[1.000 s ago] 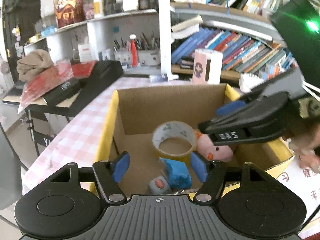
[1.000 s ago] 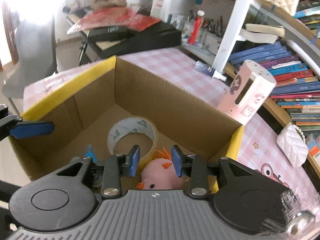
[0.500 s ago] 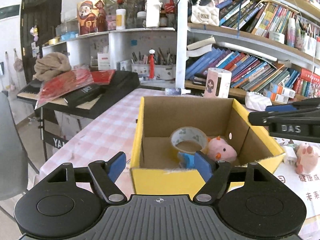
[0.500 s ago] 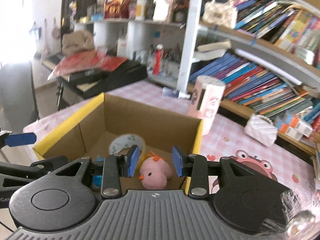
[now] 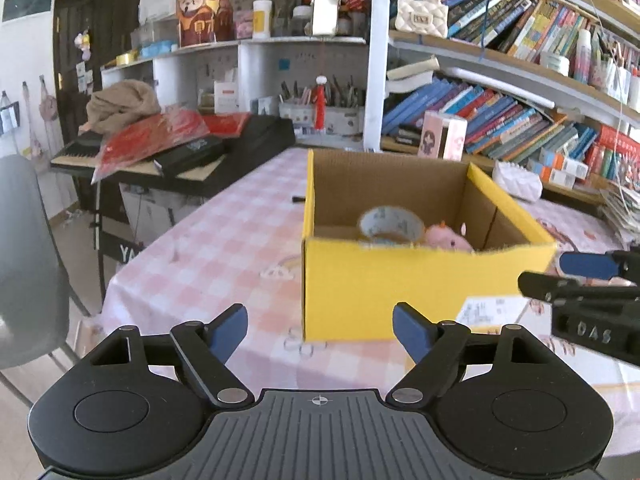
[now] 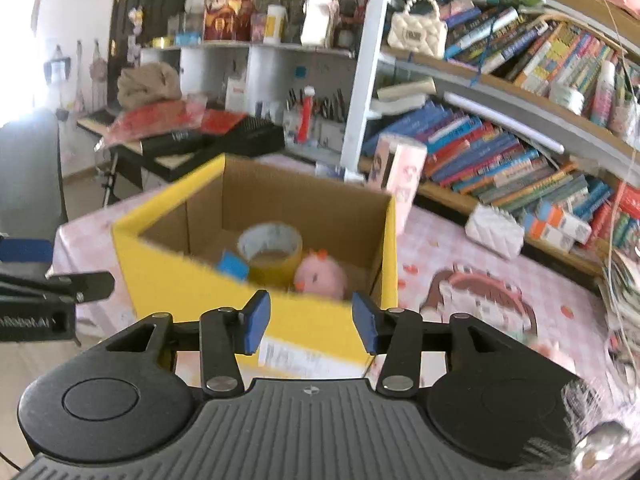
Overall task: Organize objects
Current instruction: 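Lift both open tools up out of the yellow box, then move both tools back over the table toward the pink pig plush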
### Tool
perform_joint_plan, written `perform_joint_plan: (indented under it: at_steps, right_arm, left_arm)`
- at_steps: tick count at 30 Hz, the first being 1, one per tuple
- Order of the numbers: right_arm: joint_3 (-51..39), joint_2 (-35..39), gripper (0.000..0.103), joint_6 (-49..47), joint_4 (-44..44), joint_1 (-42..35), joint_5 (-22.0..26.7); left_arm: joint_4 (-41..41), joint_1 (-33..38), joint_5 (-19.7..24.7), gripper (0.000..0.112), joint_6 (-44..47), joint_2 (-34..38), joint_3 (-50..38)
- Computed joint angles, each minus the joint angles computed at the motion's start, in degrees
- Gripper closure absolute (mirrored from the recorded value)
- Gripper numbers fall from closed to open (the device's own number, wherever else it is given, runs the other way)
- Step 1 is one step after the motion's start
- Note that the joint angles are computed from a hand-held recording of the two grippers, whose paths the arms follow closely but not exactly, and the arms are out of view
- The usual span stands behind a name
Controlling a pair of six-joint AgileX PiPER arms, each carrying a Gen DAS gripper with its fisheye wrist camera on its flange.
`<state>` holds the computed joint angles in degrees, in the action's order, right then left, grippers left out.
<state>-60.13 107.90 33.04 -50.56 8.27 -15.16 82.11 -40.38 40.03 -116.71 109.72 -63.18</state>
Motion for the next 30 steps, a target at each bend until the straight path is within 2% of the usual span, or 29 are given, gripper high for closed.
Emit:
perform_joint_plan:
  at_steps: [6, 23, 30]
  right_arm:
    - [6.4, -2.4, 0.053, -11.1, 12.4, 1.8, 0.7]
    - [18.2, -8.6, 0.029, -23.4, 28.4, 2.2, -0.8]
    - [20.5, -10.2, 0.028, -26.2, 33.8, 1.3, 0.0]
  left_arm:
    - [-1.9, -1.8, 0.0, 0.029, 0.1, -2.0, 3.3]
    - [-3.7, -5.9, -1.9, 0.028, 1.9, -4.3, 7.7]
    - [-3.7, -7.5, -2.1, 0.027, 2.3, -4.4, 8.0]
